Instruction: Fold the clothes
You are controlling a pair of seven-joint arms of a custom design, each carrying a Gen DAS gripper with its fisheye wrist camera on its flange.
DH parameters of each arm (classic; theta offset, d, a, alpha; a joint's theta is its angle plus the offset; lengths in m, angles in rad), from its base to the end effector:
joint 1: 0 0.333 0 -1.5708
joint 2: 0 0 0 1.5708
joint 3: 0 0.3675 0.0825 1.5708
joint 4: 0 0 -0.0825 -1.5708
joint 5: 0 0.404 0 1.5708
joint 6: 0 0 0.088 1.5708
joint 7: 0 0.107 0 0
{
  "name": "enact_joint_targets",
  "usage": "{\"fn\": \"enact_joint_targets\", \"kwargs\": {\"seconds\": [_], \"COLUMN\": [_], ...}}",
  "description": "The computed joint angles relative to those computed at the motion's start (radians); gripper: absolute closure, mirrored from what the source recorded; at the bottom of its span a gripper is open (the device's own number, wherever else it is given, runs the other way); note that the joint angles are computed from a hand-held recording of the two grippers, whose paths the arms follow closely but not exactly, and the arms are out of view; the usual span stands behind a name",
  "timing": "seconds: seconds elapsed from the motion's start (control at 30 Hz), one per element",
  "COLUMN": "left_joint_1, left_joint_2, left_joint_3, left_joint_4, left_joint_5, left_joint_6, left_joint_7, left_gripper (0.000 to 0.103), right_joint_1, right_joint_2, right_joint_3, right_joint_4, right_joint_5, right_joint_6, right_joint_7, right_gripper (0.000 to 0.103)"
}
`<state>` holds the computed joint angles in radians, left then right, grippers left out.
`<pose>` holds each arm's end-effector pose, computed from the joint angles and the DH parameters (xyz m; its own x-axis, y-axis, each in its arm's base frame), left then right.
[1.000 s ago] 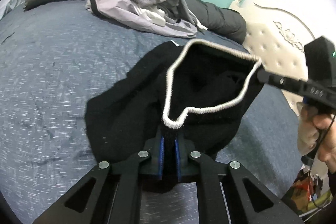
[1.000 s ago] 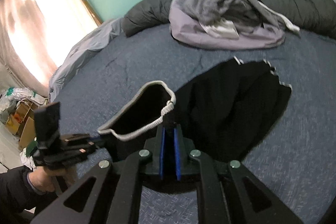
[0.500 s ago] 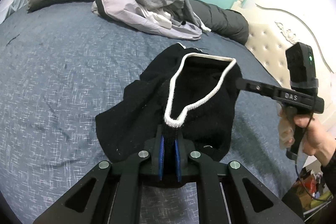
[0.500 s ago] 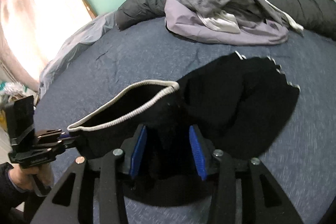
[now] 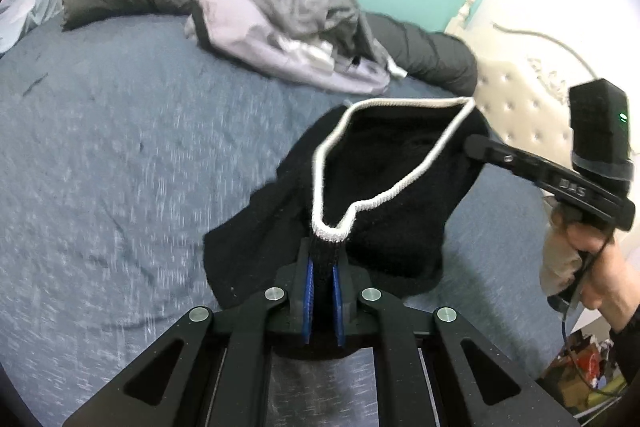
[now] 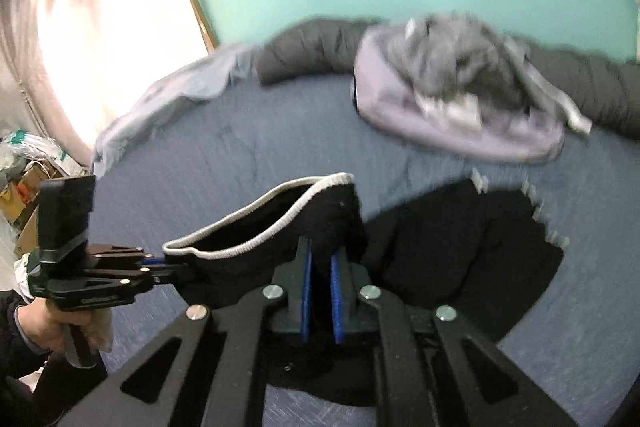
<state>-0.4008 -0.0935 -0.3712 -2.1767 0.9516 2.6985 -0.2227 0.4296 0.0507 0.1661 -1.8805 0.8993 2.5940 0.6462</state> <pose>0.3842 -0.4202 0.5269 0.0870 -0.9238 0.3728 -0.6745 -0.3300 -0.6604 0.5401 0.3449 0.5938 0.8169 -0.5417 -0.1982 -0.4691 -0.4238 -0.7748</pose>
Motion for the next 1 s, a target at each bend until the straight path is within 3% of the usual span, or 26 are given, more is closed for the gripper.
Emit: {"fn": "enact_joint_targets", "kwargs": {"seconds": [0.17,0.37,0.57,0.77,0.87,1.0], "left_joint_1": [0.007,0.013,-0.002,-0.128,-0.197,-0.25], "left_joint_2": [-0.092,-0.13,-0.056,0.095,0.123,0.1], "left_joint_3": [-0.004,-0.047,-0.112,-0.166,-0.161,-0.121], "left_joint_4": [0.064,0.283,0.634,0.992,1.069,1.041], "left_joint_5": [-0.074,-0.14,-0.101,0.062,0.111,0.089], "left_joint_6": [-0.054,-0.26,-0.51,-0.772,-0.827,-0.838], "left_joint_7": [0.098,0.34,0.539,0.683,0.712,0.713], "left_gripper": [0.095,0.095,0.095,0.095,0.095,0.095], "right_joint_1": [0.01,0.022,0.017,0.022,0.033,0.043], "right_joint_2": [-0.107,-0.211,-0.276,-0.316,-0.349,-0.395], "right_joint_3": [-0.01,-0.036,-0.05,-0.062,-0.075,-0.088], "right_joint_4": [0.035,0.113,0.216,0.298,0.28,0.238], "right_joint_5": [0.015,-0.064,-0.195,-0.265,-0.262,-0.257], "right_joint_6": [0.017,0.028,0.012,-0.016,-0.031,-0.05], "right_joint_7": [-0.002,0.074,0.185,0.263,0.261,0.252], "right_gripper": [0.096,0.096,0.096,0.096,0.096,0.096]}}
